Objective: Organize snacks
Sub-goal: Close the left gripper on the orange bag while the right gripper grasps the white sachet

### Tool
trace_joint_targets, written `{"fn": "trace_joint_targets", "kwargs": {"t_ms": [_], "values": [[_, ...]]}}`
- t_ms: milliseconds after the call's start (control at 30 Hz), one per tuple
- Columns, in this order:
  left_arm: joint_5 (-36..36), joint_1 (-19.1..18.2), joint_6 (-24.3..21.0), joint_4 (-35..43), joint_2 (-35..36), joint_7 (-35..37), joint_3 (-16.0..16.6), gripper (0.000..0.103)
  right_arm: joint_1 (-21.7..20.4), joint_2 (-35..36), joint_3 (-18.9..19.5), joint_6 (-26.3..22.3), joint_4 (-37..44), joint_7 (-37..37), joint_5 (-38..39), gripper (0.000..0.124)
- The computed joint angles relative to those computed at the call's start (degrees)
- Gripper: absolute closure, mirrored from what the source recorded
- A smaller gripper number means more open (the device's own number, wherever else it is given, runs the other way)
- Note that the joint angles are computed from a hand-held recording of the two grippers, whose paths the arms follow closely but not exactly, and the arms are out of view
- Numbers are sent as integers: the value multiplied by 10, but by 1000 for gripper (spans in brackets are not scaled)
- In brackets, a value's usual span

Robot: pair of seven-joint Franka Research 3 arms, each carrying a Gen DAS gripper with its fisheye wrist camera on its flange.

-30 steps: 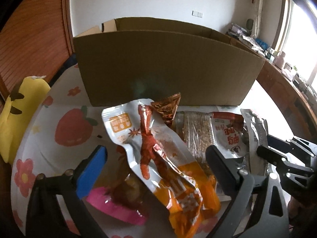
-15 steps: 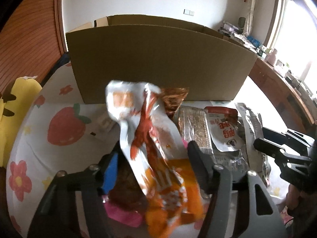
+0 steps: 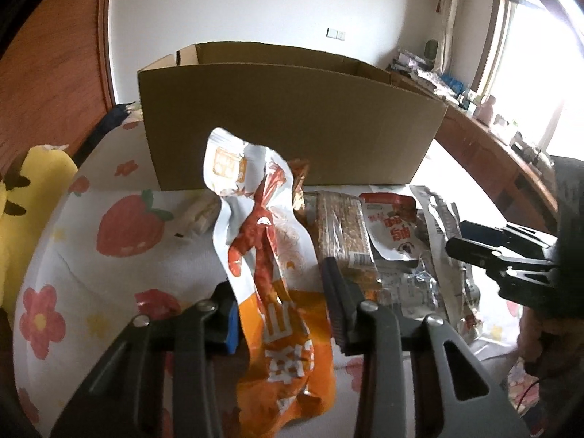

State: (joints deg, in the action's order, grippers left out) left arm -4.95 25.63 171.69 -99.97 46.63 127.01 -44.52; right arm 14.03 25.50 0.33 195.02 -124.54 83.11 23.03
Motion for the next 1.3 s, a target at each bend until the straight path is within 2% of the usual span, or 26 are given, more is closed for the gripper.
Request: {"fn": "trace_joint_targets", "kwargs": {"t_ms": [200, 433, 533, 700, 833, 933, 1033, 1100, 1167, 1233, 1267, 1300], "values": [[-19, 48, -16, -7, 11, 24, -40, 70, 69, 16, -68, -20, 26, -17, 33, 72], [-28, 83, -8, -24, 11, 49, -66, 70, 145, 42, -146, -44, 56, -19, 58, 62], [-27, 87, -3, -29, 8, 49, -71, 70, 156, 43, -160, -43, 54, -14, 59, 59], [-17, 97, 7, -41, 6, 51, -80, 70, 119, 28, -127, -28, 39, -12, 58, 54], [-1, 99, 17, -51, 7, 44, -86, 70, 107, 26, -119, -43, 40, -8, 60, 51], [13, 105, 19, -56, 9, 38, -93, 70, 160, 41, -177, -67, 51, 4, 60, 49], [26, 109, 22, -58, 11, 33, -99, 70, 179, 55, -203, -103, 73, 27, 40, 47], [33, 113, 21, -58, 14, 29, -102, 70, 170, 57, -198, -108, 79, 34, 22, 47], [39, 118, 23, -62, 15, 26, -107, 70, 173, 56, -204, -108, 76, 44, 5, 50], [46, 120, 25, -63, 16, 23, -108, 70, 162, 49, -193, -98, 68, 50, -10, 67], [50, 121, 25, -63, 17, 21, -108, 70, 152, 40, -183, -88, 60, 49, -15, 70], [52, 121, 25, -63, 19, 19, -109, 70, 133, 32, -162, -82, 55, 45, -19, 87]]}}
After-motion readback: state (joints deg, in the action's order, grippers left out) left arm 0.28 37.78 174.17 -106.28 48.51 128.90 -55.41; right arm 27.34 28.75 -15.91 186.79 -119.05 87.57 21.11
